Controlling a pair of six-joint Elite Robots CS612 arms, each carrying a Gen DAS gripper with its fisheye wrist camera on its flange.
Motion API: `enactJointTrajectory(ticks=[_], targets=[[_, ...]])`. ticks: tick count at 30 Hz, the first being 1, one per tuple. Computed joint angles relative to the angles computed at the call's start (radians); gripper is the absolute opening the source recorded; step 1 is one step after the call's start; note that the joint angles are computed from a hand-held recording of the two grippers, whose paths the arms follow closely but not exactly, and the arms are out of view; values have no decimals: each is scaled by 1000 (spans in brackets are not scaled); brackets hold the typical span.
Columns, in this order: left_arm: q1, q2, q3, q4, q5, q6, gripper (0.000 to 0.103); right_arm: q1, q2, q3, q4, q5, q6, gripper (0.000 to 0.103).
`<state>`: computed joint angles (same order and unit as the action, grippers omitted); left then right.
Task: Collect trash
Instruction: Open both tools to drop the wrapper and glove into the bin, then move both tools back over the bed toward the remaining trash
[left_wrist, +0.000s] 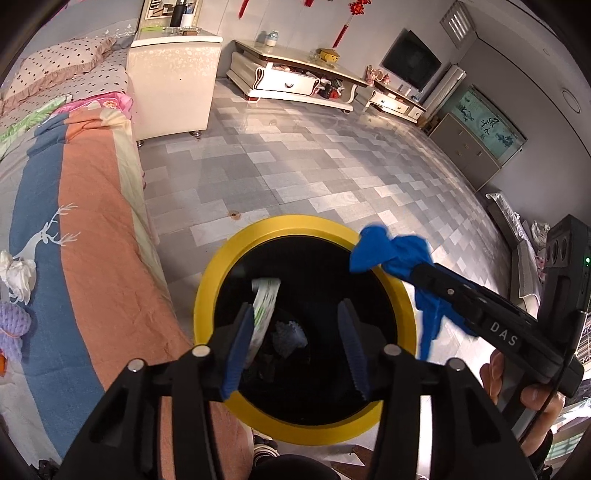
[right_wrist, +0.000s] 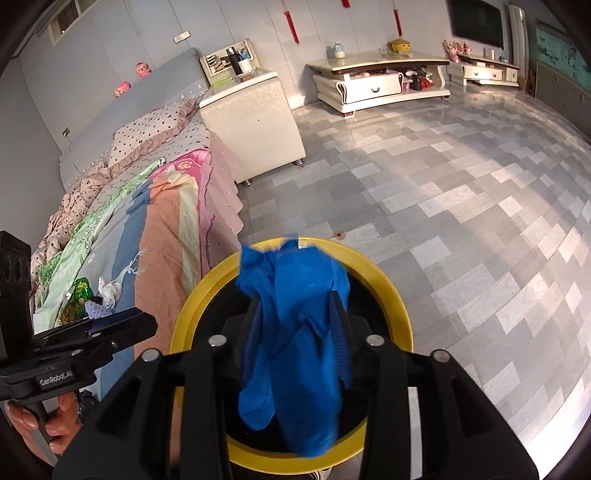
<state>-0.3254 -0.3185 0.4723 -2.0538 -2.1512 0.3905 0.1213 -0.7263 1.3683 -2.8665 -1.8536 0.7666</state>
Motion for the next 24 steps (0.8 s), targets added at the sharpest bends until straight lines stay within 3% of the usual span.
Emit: enactJointTrajectory(ticks=[3,5,8,14,24], targets=[[7,-5,8,-10,4,-5,59,3,-1,-4,6,-8,11,50],[13,-10,19,-36,13,-19,70,7,0,-9,15,-15,18,53],[25,-19,38,-72,30,-45,77,14,0,-14,24,-13,25,58],[54,-30,59,-126,65,-98,82,28,15,-45,37,2,21,62],[106,-55,96,-194,119,-107,84,63,66,-157,65,33,-33,69]])
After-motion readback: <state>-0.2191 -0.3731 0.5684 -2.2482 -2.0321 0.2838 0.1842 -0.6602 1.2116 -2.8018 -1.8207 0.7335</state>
